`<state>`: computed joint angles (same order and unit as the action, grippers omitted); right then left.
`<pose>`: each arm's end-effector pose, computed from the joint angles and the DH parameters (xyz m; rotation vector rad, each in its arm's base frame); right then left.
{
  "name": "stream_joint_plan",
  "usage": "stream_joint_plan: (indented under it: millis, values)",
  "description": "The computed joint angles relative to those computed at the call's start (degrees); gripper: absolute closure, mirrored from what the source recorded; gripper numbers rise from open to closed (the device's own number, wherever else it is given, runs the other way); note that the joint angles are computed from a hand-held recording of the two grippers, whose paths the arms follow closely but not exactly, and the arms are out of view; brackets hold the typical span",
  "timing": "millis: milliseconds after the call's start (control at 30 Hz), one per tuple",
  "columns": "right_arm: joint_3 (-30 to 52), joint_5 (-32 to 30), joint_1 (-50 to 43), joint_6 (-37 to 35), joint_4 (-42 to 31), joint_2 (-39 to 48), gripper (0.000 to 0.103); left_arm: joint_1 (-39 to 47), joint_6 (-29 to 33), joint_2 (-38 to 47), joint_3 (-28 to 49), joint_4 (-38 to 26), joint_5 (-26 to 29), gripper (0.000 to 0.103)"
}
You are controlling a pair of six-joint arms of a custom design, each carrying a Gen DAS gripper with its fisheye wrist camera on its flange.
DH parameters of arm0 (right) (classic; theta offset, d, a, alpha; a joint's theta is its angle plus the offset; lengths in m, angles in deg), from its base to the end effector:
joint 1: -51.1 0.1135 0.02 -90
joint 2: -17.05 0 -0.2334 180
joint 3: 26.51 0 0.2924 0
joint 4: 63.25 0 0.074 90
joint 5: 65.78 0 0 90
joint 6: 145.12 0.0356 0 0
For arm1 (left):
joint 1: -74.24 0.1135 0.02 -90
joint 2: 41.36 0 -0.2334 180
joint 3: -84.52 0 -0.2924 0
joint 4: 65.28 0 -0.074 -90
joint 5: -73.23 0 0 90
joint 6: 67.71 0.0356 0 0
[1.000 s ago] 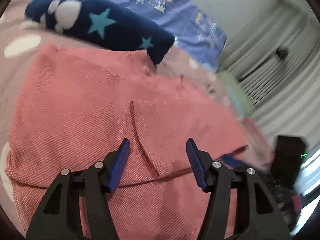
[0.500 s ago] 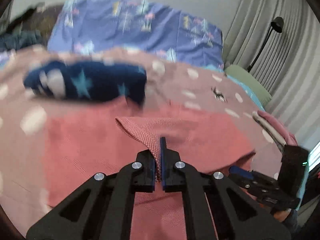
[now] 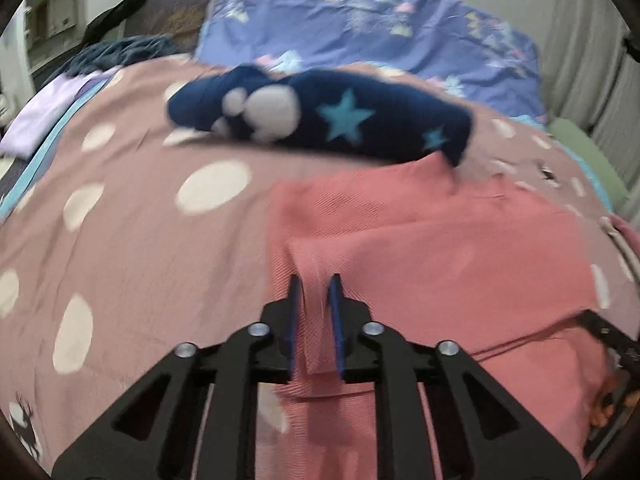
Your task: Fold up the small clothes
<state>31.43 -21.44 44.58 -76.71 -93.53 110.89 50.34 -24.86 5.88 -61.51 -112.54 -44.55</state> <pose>0.3133 -0.0102 0.0845 -0.5308 2.3729 0.8650 0.1878 -0.0651 0.1259 -0.6494 2.3662 0.1186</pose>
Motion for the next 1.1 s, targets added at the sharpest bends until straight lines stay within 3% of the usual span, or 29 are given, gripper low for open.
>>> stream_joint_plan:
  millis: [33, 133, 300, 367, 467, 533, 567, 633, 700, 833, 900, 933, 967, 1100]
  values:
    - [0.18, 0.0, 0.08, -0.02, -0.13, 0.04, 0.049, -0.26, -0.42, -1.18, -1.2, 0.07, -0.76, 0.076]
    - [-0.14, 0.29, 0.34, -0.93, -0.32, -0.54, 0.045, -1.64, -1.15, -1.56, -2.19, 0.29, -1.72, 0.072]
    - [-2.18, 2.42, 0.78, -3.2, -1.68, -4.32, 0.044, -6.53, -3.31, 14.46, 2.5, 3.19, -7.19, 0.055]
    - [-2.78, 1.6, 0.03, -6.53, -4.95, -6.92, 0.045, -6.72, -3.51, 12.86, 2.25, 2.29, -7.83, 0.055]
    - [1.57, -6.19, -4.15, -14.1, -15.61, -7.29, 0.045, -9.07, -5.03, 6.25, 1.44, -1.22, -10.84, 0.056]
    - [3.68, -6.79, -5.39, -10.34, -13.68, -7.65, 0.045, -11.14, -3.82, 2.06, 1.68, -0.85, -12.51, 0.056]
    - [6.22, -4.17, -4.73, -5.75, -10.09, -6.21, 0.045, -11.62, -3.29, 1.92, 2.09, 0.46, -12.2, 0.056]
    - [11.34, 0.75, -2.74, -0.25, -6.78, -1.66, 0.053, -11.49, 0.78, 5.85, 4.25, 7.2, -7.42, 0.056]
    - [21.95, 5.59, -0.36, 5.09, -7.92, 8.34, 0.062, -12.1, 4.39, 13.39, 7.08, 13.21, -4.78, 0.056]
    - [36.4, 8.68, 2.82, 9.86, -10.99, 22.44, 0.06, -10.2, 6.63, 33.15, 13.08, 22.25, 1.94, 0.053]
    - [38.14, 9.47, 4.14, 10.66, -9.28, 25.49, 0.064, -10.47, 6.65, 32.35, 13.26, 21.74, 1.15, 0.049]
    - [36.59, 11.19, 4.79, 11.11, -6.05, 25.15, 0.089, -10.17, 6.92, 31.91, 12.43, 22.61, 1.8, 0.049]
    - [35.71, 13.57, 5.63, 11.0, -3.0, 25.39, 0.094, -10.15, 6.8, 31.97, 12.03, 23.3, 2.17, 0.048]
    - [38.19, 13.97, 5.42, 15.98, 0.83, 29.22, 0.101, -10.57, 7.19, 34.1, 13.68, 22.73, 1.13, 0.046]
